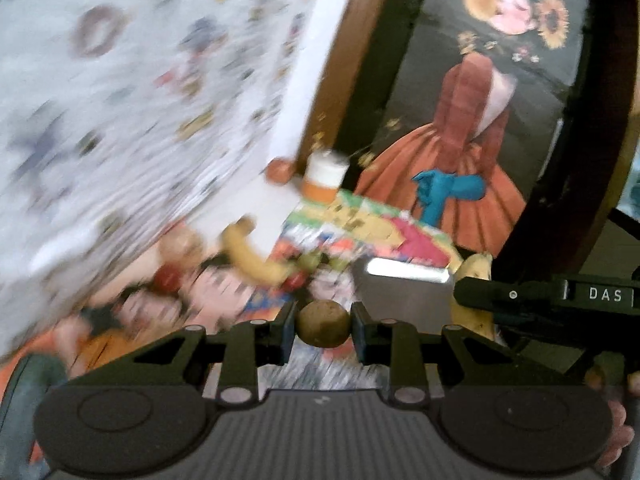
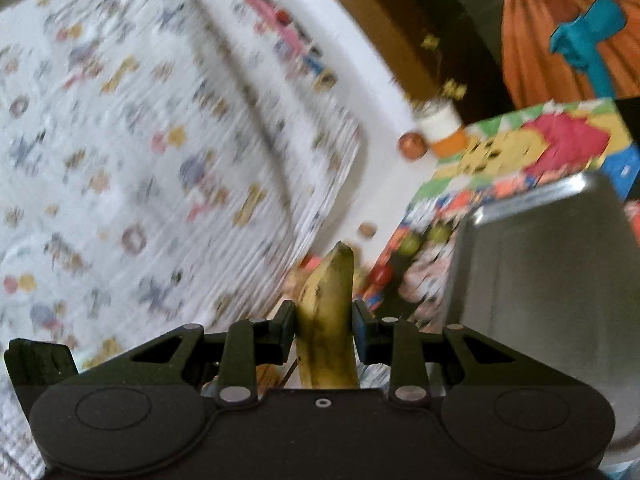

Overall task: Organize fruits
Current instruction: 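Carry the banana and potato onto the metal tray and open both tools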

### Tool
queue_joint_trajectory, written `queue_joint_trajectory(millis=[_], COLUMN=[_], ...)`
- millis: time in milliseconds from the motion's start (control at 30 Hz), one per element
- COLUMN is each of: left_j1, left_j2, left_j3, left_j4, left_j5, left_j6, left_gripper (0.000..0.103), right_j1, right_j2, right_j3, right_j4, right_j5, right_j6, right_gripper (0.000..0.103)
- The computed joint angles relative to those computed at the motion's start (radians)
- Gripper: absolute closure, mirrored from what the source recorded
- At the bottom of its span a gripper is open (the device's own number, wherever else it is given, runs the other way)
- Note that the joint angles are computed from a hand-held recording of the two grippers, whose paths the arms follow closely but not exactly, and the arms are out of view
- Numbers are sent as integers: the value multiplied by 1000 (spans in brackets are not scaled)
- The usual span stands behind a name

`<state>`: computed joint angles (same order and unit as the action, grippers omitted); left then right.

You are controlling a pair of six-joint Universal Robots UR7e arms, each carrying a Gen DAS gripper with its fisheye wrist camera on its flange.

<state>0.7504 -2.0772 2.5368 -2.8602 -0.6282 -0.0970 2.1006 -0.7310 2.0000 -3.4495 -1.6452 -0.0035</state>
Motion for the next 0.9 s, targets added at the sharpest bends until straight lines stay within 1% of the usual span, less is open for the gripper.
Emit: queue_joint_trajectory(millis=[33, 100, 167, 233, 333, 400, 600, 700, 900], left_j1=[19, 81, 129, 167, 221, 254, 338, 369, 403], left_j2=[50, 161, 250, 344, 459, 526, 697, 743, 785], left_j3=[-17, -70, -118, -162, -217, -249, -346, -376, -395], left_j4=[-64, -172, -227, -278, -328, -353, -385, -380, -371], left_j5=[-32, -134, -211, -256, -317, -351, -399, -413, -430], left_j6=[36, 92, 128, 170, 216, 243, 307, 319, 357], left_gripper=[71, 71, 71, 71, 71, 71, 71, 71, 71], right_j1=[-7, -25, -52, -78, -112, -138, -197, -218, -239], right_j2=[-9, -17, -15, -7, 16, 33, 90, 115, 146], right_j3=[-14, -54, -97, -131, -179, -208, -288, -318, -348], right_j4=[16, 53, 93, 111, 127, 145, 197, 216, 246], right_j5=[-8, -27, -39, -50, -81, -86, -84, -79, -82], right_j6=[0, 10, 42, 65, 80, 87, 88, 87, 83], right_gripper=[71, 71, 71, 71, 71, 71, 71, 71, 71])
